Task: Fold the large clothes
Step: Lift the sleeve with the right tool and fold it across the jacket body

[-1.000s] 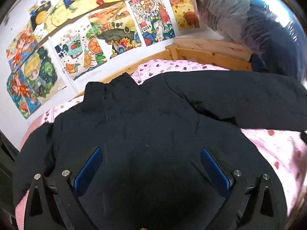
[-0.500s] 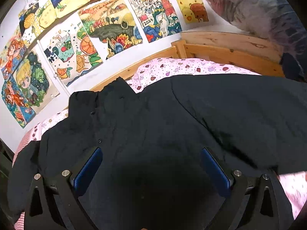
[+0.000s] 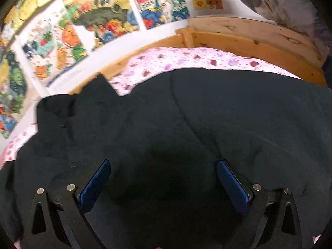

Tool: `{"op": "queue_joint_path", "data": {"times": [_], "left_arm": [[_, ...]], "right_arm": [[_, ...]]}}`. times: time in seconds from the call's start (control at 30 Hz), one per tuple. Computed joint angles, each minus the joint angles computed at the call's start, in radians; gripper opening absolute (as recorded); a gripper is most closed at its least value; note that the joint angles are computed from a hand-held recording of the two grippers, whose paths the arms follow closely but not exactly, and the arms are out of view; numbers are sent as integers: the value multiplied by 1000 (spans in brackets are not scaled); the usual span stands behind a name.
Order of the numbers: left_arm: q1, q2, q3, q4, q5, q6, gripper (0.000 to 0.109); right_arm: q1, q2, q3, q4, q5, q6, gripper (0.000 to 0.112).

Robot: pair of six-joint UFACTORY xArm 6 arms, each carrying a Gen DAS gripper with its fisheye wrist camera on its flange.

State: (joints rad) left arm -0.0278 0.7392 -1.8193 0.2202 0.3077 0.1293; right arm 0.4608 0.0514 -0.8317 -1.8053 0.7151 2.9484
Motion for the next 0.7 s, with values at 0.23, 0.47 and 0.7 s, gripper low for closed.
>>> {"op": "queue_joint_path", "data": {"times": [0.23,0.47,0.7], "left_arm": [[7,86,-133,-336,145,214,103],[8,-19,10,-470,45,314,103],[66,-219,165,-820,104,620,103]], "right_arm": [[7,10,-17,-32,4,-10,22],[71,-35,-50,10,85,-208,10],[118,-46,-204,0,54,-581,10]]}}
